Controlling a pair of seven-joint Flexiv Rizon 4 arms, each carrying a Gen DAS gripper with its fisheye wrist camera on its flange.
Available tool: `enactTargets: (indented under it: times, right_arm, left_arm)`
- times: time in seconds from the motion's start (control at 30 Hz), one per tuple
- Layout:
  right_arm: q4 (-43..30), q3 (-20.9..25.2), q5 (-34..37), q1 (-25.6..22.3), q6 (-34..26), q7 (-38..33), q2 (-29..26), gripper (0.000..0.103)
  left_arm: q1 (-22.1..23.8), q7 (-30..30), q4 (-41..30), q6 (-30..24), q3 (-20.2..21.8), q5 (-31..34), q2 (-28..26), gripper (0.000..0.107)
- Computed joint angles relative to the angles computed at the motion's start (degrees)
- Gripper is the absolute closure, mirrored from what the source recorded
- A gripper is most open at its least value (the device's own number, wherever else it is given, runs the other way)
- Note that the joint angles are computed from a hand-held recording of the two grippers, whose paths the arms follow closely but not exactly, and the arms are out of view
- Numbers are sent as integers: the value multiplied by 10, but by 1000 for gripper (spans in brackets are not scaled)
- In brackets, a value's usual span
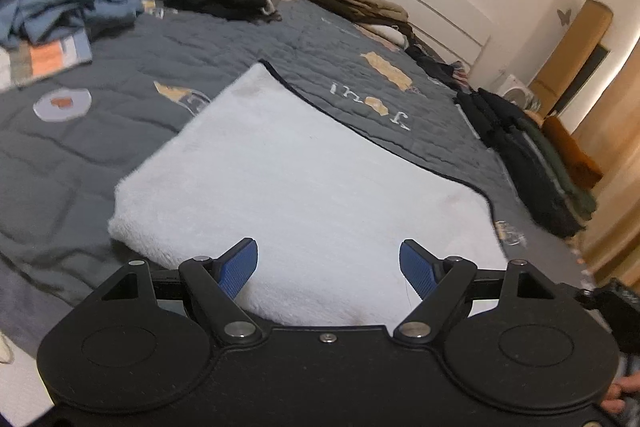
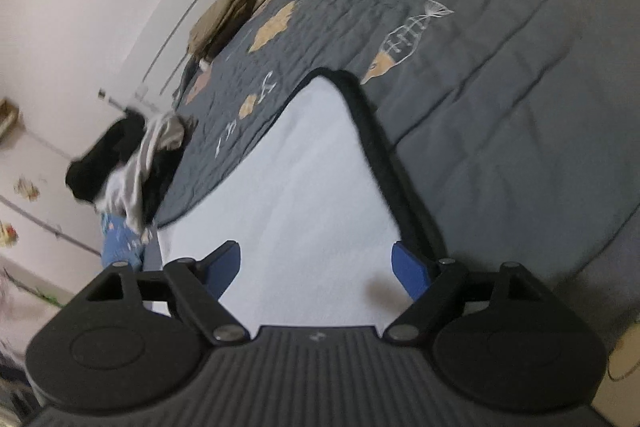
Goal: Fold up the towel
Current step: 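Press and smooth the folded blanket flat with both open grippers, then grasp the white blanket's corner with the left gripper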
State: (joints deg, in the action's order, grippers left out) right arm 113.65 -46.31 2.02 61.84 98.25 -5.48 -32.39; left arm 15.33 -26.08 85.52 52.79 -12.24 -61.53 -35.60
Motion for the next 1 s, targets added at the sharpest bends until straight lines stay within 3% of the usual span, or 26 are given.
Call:
enactTargets:
  times: [0.17, 0.37, 0.6, 0.87, 1.0]
  right_arm:
    - [-5, -37, -73, 48, -91, -1, 12, 20]
    - [-8, -33, -128, 52, -86, 24, 4, 20]
    - [-20, 13, -181, 20, -113, 51, 15, 20]
    - [-43, 27, -258, 1, -138, 73, 11, 20]
    - [-61, 51, -289, -22, -154, 81, 11, 20]
  left_arm:
    - [-5, 21, 12, -1, 4, 14, 11, 29]
    - [-24, 77, 27, 65, 19, 61, 25, 27]
    - [-18, 87, 23, 55, 33, 143, 26, 24]
    - [-5, 61, 1, 25, 38, 184, 13, 24]
    - [15, -8, -26, -28, 27, 147, -3, 18]
